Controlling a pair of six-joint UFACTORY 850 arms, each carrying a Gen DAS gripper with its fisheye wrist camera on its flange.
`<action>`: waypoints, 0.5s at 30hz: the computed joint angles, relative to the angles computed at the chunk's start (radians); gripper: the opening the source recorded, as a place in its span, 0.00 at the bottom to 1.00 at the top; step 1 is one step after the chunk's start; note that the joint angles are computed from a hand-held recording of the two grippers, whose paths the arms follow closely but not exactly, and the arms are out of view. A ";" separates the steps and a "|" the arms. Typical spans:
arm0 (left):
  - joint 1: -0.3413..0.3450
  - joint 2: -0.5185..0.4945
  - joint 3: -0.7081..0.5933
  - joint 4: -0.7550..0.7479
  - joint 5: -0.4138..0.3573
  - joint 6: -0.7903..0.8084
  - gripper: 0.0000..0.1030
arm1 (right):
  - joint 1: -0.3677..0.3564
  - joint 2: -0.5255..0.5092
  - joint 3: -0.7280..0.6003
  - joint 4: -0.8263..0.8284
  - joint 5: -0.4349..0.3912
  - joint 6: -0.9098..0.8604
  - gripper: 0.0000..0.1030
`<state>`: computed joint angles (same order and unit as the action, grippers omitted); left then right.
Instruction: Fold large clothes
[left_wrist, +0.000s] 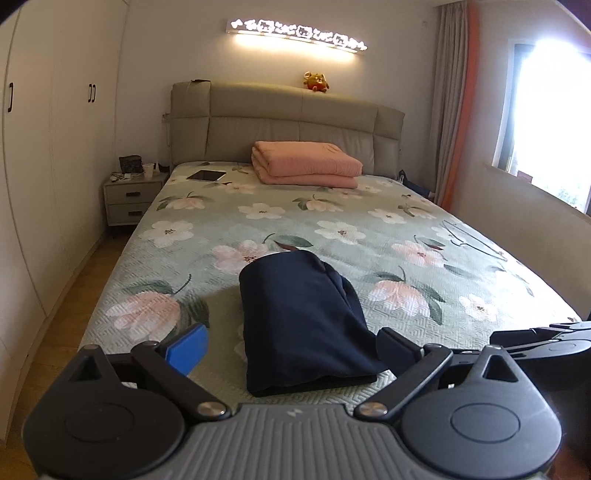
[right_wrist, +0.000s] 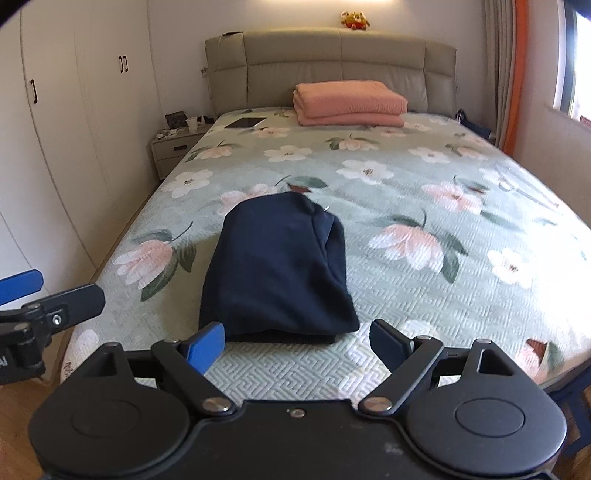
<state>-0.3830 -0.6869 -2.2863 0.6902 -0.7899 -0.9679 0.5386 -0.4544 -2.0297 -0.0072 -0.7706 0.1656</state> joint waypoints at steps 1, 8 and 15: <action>0.000 -0.002 -0.002 -0.002 -0.001 0.006 0.96 | -0.001 0.001 0.002 0.003 0.002 0.001 0.99; -0.005 -0.022 -0.036 -0.018 -0.017 0.032 0.96 | -0.005 0.007 0.013 0.009 0.007 -0.004 0.99; -0.007 -0.023 -0.042 -0.055 -0.002 0.073 0.96 | -0.016 0.004 0.007 0.037 -0.013 -0.007 0.99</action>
<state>-0.3905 -0.7099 -2.3284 0.6357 -0.7918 -0.8952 0.5230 -0.4505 -2.0228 0.0298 -0.7831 0.1590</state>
